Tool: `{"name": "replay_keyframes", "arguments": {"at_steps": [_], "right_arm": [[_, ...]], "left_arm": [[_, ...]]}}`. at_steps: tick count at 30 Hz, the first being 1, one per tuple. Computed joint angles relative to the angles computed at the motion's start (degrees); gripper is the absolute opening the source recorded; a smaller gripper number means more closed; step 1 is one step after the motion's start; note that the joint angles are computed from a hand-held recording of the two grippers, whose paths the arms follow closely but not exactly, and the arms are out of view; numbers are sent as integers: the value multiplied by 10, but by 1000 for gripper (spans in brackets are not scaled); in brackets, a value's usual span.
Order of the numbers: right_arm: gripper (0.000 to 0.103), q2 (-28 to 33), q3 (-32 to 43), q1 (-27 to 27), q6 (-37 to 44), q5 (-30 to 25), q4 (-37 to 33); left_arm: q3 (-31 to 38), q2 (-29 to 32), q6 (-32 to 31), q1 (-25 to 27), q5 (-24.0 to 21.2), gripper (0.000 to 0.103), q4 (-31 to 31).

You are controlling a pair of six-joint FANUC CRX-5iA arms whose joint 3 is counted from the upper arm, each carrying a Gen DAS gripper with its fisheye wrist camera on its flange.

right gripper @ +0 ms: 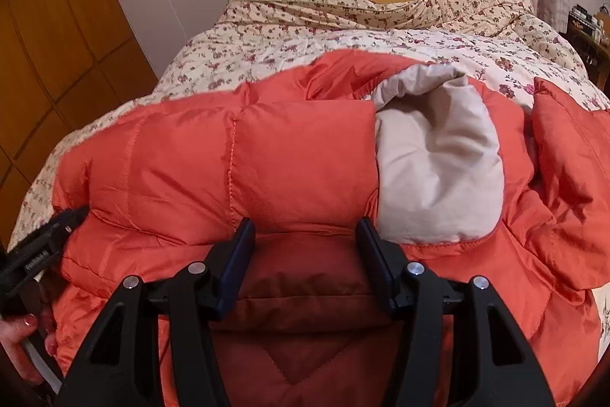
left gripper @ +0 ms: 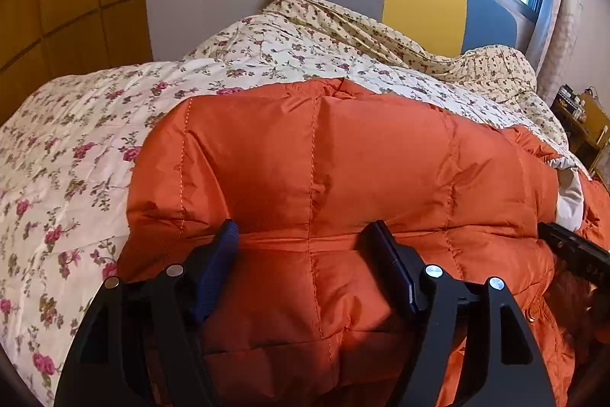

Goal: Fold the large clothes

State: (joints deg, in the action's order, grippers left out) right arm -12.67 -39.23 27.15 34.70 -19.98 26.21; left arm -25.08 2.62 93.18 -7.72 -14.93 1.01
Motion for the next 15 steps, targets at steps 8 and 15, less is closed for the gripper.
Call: {"name": "replay_keyframes", "arguments": {"at_steps": [8,15], "right_arm": [[57,-136,-71,-62,-79,31,11],[57,-156,-62,-253,-89,-23,-64]], "left_arm": [[35,-4,124,-25,-40,99,-136],[37,-2,130,-24,-38,99,-143]]}}
